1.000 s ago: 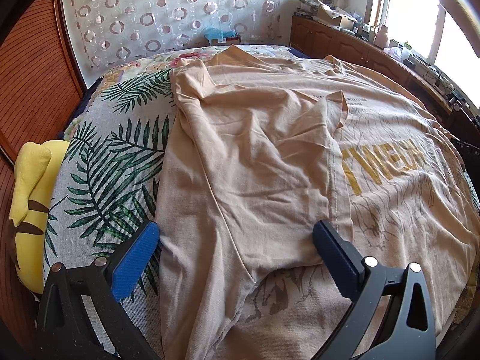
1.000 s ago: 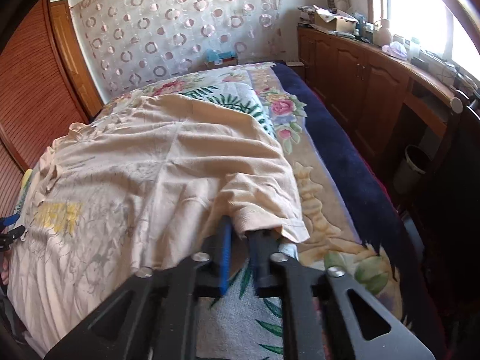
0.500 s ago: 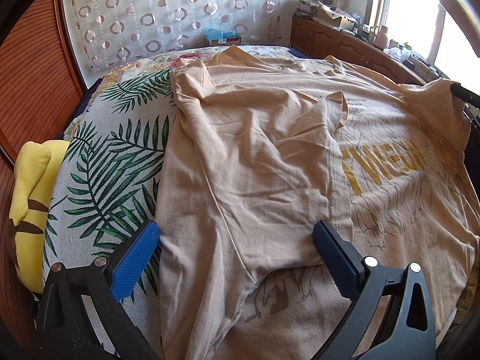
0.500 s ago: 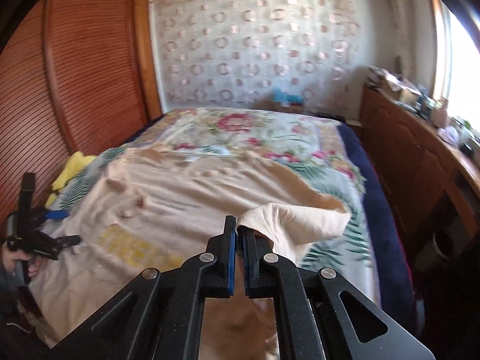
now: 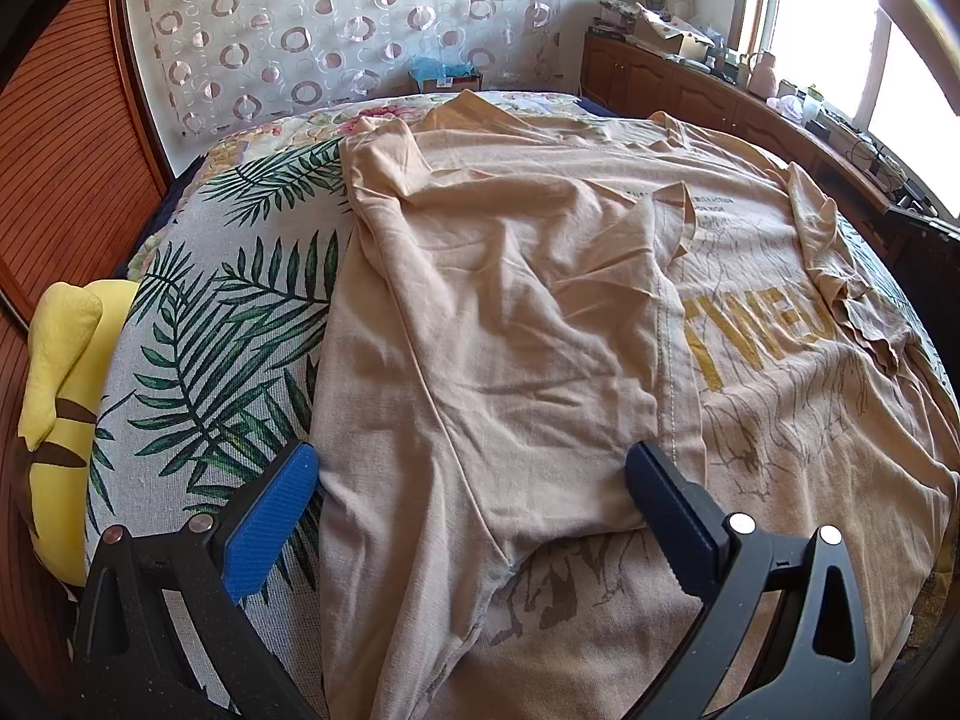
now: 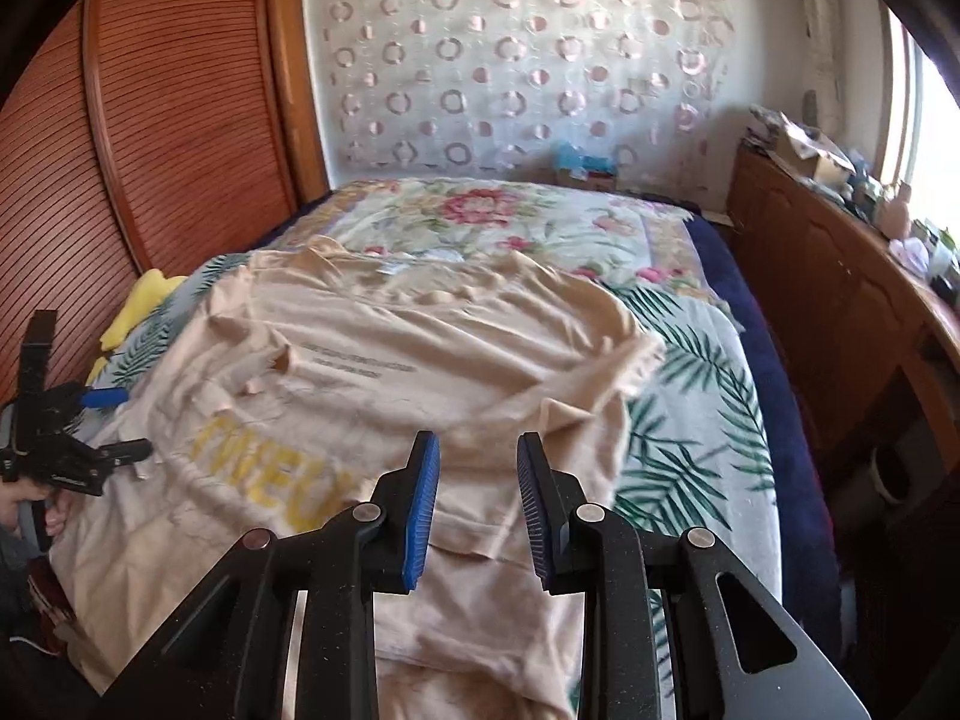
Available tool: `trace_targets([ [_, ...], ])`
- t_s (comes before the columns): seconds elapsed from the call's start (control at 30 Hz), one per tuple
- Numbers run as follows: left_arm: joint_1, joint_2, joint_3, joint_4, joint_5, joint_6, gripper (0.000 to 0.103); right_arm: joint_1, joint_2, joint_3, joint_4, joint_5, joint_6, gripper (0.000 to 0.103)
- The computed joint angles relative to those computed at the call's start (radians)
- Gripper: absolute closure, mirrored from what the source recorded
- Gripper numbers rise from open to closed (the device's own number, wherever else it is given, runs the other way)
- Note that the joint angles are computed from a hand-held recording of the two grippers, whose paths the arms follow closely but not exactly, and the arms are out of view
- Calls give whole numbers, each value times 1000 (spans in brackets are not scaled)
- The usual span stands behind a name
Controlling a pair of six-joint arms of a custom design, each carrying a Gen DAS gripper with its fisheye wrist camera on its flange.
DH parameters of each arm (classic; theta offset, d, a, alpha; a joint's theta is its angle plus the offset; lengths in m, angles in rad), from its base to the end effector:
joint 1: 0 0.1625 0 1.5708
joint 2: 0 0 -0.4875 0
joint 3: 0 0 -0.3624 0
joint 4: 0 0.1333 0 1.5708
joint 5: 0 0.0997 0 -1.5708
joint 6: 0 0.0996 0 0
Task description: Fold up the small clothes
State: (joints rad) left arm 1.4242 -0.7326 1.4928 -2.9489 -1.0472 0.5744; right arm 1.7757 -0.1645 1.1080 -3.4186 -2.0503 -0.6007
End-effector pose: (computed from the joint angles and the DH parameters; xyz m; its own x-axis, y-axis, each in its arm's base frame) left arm 0.0707 -0.7749 0.2263 -0.6901 0.3038 -0.6569 0.5884 0.7639 -0.2649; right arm 0.2533 -0.7897 -0.0273 -0.7064 -0.1982 0.6795 -0.6365 0.5980 -0.4872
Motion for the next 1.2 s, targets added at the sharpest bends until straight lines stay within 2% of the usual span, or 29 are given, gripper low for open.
trace_targets([
  [0.07, 0, 0, -1, 0, 0, 0, 0, 1, 12, -20, 22, -26, 26, 75],
  [0.27, 0, 0, 1, -1, 0, -1, 0, -17, 44, -84, 146, -26, 89, 75],
  [0.4, 0, 0, -1, 0, 0, 0, 0, -23, 81, -156, 217, -48, 92, 75],
  [0.53, 0, 0, -1, 0, -1, 0, 0, -27, 79, -148, 205, -54, 61, 75],
  [0.57, 0, 0, -1, 0, -1, 0, 0, -26, 77, -144, 202, -55, 54, 78],
  [0.63, 0, 0, -1, 0, -1, 0, 0, -25, 82, -152, 209, -46, 38, 92],
  [0.73, 0, 1, -1, -1, -1, 0, 0, -20, 83, -154, 189, -28, 7, 97],
  [0.83, 0, 1, -1, -1, -1, 0, 0, -11, 90, -186, 202, 0, -10, 98],
  [1.0, 1, 0, 0, -2, -1, -1, 0, 5, 136, -325, 290, 27, -37, 98],
  [1.2, 1, 0, 0, -3, -2, -1, 0, 23, 224, -544, 449, 56, -52, 99],
])
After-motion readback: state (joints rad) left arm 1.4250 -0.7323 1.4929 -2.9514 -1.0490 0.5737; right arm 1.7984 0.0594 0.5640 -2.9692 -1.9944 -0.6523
